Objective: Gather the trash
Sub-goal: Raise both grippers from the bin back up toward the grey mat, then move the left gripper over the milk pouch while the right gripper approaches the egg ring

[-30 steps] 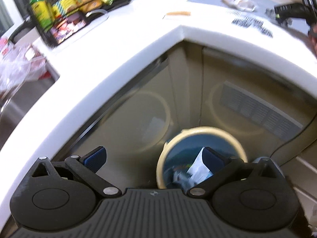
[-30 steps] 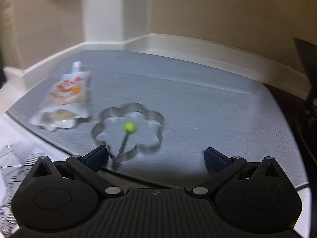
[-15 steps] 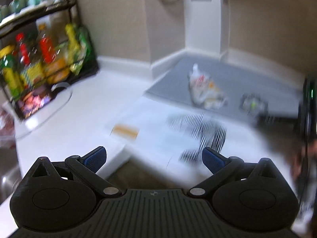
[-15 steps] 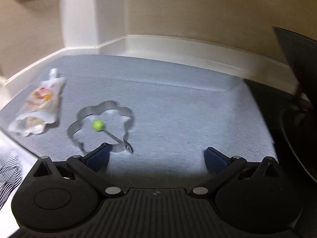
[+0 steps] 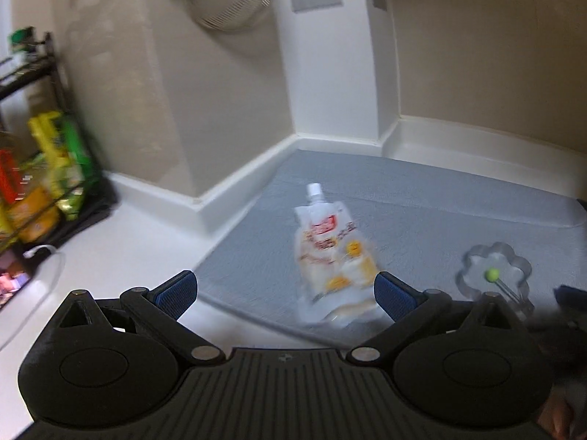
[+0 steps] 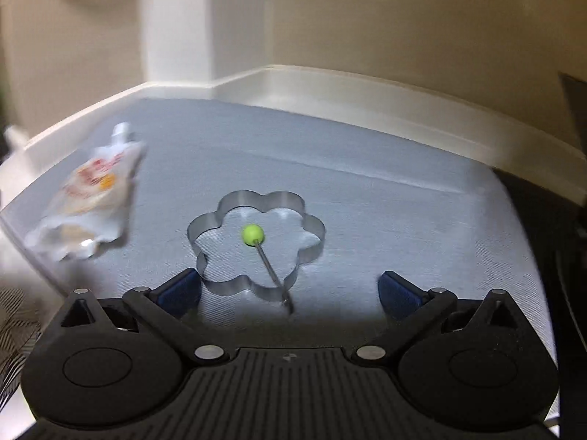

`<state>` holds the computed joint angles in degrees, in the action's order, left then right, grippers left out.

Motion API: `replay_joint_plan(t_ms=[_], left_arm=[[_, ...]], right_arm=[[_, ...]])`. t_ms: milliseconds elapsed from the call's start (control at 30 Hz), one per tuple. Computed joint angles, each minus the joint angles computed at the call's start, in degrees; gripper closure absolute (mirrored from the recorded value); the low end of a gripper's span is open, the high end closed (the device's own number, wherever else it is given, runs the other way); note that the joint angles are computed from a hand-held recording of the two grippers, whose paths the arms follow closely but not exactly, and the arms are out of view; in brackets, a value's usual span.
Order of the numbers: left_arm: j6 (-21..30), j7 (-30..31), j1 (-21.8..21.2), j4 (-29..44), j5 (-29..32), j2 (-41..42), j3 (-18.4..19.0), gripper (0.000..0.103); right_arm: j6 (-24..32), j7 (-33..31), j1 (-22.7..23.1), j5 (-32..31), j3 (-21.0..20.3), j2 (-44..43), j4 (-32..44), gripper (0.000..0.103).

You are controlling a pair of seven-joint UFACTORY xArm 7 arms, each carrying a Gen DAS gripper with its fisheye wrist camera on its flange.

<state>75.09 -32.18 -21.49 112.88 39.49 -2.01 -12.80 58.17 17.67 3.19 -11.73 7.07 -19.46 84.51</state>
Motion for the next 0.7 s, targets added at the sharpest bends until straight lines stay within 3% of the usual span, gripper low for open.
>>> replay_joint_plan(t_ms=[167, 367, 433, 533, 700], left_arm=[[-3.3, 0.9, 0.0, 4.1, -5.3, 5.8, 2.3, 0.0], [-2.6, 6.6, 0.0, 7.7, -14.3, 11.0, 5.8, 0.0], [-4.8, 8.0, -0.1, 3.0, -15.8, 9.0, 7.9, 0.0], [-13.0, 4.2, 3.8, -7.8, -17.6, 2.9, 7.6, 0.0], [-19.6, 0.2, 6.6, -15.2, -14.0, -0.6, 5.9, 0.0]], right_arm=[[0.1, 0.1, 0.0, -0.4, 0.2, 0.2, 0.1, 0.0], [0.1, 0.3, 0.0, -0.5, 0.1, 0.1, 0.1, 0.0], [0.1, 0.2, 0.0, -0.5, 0.1, 0.2, 0.1, 0.0], [0.1, 0.2, 0.0, -0.5, 0.1, 0.2, 0.2, 0.0], [-0.1, 0.2, 0.1, -0.6, 0.2, 0.5, 0.3, 0.0]])
